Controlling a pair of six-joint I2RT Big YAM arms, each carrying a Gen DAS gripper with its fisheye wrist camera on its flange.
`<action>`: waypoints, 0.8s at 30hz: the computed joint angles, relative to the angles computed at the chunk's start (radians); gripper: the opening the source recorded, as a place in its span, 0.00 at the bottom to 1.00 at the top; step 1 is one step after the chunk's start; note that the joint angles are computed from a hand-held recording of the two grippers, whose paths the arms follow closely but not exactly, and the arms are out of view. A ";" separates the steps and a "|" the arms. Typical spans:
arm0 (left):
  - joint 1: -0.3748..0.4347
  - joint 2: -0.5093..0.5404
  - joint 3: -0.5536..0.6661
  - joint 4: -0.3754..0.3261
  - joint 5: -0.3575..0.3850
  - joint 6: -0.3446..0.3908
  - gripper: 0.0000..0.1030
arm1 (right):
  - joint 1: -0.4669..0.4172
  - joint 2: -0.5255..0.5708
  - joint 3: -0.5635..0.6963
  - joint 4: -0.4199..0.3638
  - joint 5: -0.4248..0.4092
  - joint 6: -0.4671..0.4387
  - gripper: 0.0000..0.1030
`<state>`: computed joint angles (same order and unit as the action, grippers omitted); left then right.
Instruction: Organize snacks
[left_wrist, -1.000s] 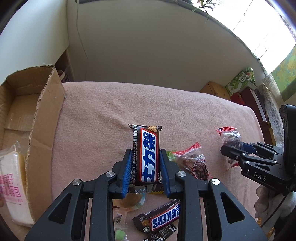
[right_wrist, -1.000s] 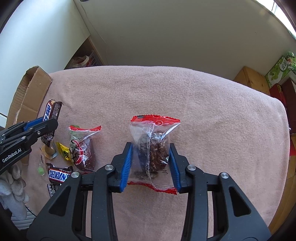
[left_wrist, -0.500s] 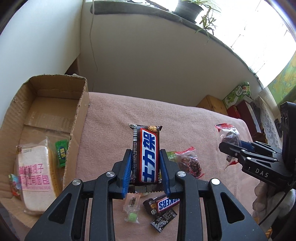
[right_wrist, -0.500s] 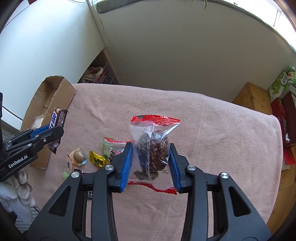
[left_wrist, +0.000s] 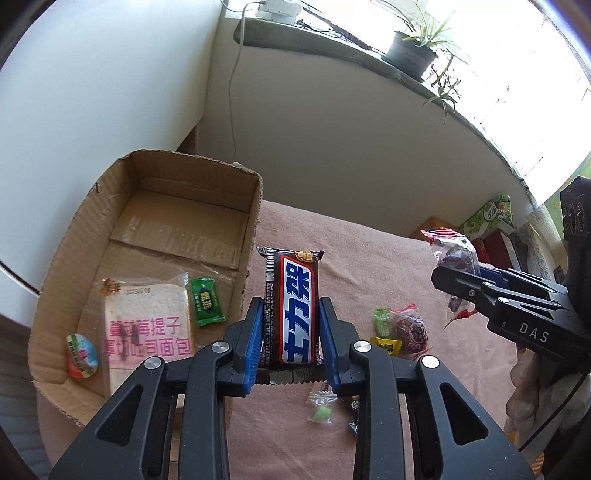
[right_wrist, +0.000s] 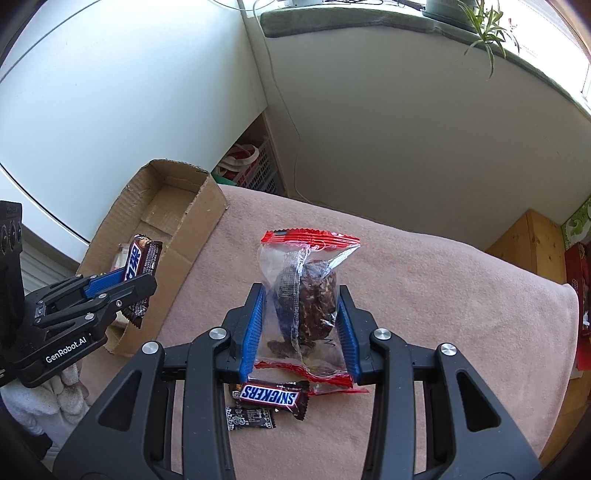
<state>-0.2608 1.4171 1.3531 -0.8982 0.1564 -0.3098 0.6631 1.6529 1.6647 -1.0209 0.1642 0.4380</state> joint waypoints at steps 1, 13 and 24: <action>0.005 -0.006 -0.006 0.004 -0.005 -0.007 0.26 | 0.006 0.013 0.016 -0.003 -0.001 -0.004 0.38; 0.105 -0.029 -0.048 0.018 -0.018 -0.019 0.26 | 0.064 0.188 0.255 -0.057 -0.027 -0.072 0.38; 0.161 0.000 -0.036 0.011 -0.019 -0.006 0.26 | 0.089 0.346 0.475 -0.156 -0.055 -0.102 0.38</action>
<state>-0.0998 1.4173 1.3168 -0.8872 0.1377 -0.3160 0.7521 1.9986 2.1397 -1.1765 0.1095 0.3357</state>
